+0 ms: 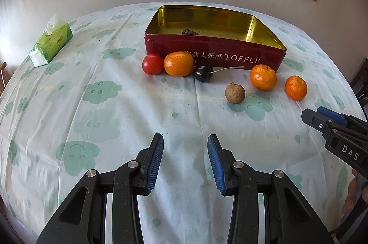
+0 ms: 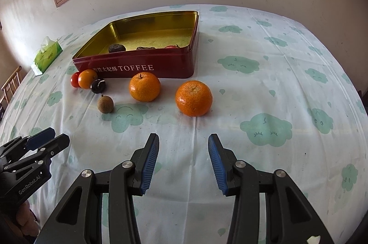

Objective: Organize fruits
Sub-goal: 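Move the right gripper to a mandarin orange and grasp it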

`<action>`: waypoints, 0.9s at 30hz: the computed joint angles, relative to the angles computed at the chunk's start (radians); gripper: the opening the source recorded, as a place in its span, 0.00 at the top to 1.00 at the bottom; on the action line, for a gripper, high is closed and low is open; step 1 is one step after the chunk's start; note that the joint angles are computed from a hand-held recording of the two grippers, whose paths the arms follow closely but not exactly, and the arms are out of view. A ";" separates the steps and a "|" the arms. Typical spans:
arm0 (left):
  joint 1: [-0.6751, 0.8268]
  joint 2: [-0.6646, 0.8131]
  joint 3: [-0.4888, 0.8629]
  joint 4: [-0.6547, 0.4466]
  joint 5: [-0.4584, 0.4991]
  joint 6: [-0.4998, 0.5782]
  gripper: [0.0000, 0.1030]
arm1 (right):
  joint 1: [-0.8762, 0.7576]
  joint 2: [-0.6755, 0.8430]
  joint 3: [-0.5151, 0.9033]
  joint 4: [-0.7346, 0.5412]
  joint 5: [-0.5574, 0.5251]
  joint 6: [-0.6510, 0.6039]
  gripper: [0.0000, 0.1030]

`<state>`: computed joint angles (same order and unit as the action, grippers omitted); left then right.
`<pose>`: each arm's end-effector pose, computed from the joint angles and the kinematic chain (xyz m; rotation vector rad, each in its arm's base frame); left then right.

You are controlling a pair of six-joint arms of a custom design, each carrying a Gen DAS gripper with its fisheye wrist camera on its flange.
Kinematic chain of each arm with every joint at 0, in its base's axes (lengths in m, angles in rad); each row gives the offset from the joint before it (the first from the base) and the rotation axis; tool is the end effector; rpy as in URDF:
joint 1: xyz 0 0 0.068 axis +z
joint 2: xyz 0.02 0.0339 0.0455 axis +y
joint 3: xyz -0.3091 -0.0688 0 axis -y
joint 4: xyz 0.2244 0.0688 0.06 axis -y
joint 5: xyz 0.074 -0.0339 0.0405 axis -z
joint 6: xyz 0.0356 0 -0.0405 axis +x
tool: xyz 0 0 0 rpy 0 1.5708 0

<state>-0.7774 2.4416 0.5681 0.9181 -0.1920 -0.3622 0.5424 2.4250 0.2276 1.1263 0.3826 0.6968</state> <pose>0.2255 -0.2124 -0.0084 0.4429 2.4761 -0.2272 0.1965 0.1029 0.0056 0.3184 2.5022 -0.0239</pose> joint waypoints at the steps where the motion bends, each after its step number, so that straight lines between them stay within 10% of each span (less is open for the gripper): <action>1: 0.003 0.001 0.008 -0.007 0.005 0.003 0.60 | -0.015 0.005 0.010 -0.005 -0.004 -0.014 0.59; 27: -0.021 0.017 0.216 -0.197 0.050 0.026 0.60 | -0.171 0.047 0.166 -0.068 -0.064 -0.216 0.62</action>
<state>-0.7985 2.4586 0.7843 0.7207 -0.1422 -0.3364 0.3710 2.4718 0.3935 1.0584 0.3186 0.4804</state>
